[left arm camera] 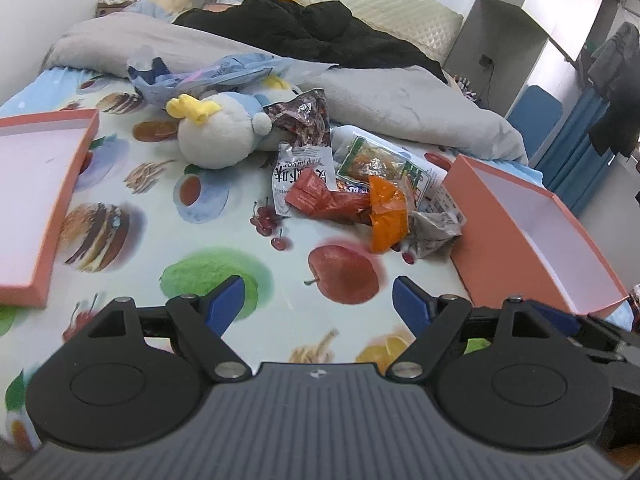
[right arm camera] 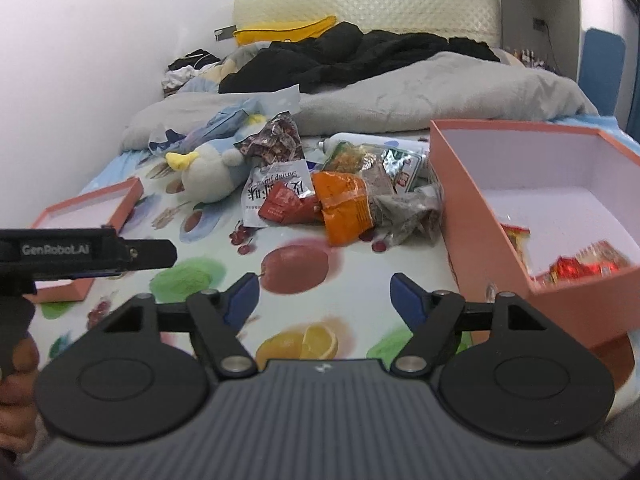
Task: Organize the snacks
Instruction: 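Move both open tools back toward the snack pile, then lower the left tool onto the red jerky strip and close it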
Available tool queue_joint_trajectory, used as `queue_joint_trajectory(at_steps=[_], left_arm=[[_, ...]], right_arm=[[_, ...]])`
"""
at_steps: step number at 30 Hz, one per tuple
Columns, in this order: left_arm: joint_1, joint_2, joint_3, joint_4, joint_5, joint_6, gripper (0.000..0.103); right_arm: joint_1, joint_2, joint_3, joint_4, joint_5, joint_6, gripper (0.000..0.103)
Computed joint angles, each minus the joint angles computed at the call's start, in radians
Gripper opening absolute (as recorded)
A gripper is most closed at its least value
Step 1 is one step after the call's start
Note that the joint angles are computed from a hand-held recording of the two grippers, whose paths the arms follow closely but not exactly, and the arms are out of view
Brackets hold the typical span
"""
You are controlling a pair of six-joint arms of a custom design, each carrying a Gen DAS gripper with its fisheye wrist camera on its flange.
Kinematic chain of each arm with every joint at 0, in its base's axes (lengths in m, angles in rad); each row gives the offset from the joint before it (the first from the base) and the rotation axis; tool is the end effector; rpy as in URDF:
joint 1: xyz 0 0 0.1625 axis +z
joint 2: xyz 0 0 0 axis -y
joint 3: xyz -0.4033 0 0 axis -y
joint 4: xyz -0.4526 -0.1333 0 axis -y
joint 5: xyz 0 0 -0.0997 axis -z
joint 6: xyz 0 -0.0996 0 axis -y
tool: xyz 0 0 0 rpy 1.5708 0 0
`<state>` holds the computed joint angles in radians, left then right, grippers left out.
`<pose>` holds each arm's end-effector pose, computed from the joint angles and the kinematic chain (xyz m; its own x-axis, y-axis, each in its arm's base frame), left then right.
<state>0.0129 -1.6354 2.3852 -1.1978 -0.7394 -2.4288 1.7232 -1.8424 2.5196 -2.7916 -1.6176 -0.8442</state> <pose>-0.2852 -0.2106 0.1376 -0.7804 -0.5199 -0.3473 0.1021 0.4420 -0.8912 0.1850 -0.3574 0.2338 -0.5612 -0.7171 0.4132 -0.8270 0.4665 -0.3137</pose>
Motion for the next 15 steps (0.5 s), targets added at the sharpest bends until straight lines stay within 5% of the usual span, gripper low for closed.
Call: queue_joint_trajectory(at_steps=[8,15], left_arm=[[0.156,-0.07,0.071,-0.127,0.11,0.222,0.084],[0.313,-0.087,0.112,-0.348,0.214,0.655,0.084]], right_arm=[[0.033,0.229,-0.061,-0.198,-0.043,-0.066,0.074],[0.044,0.399,-0.125,-0.312,-0.139,0.038,0.073]])
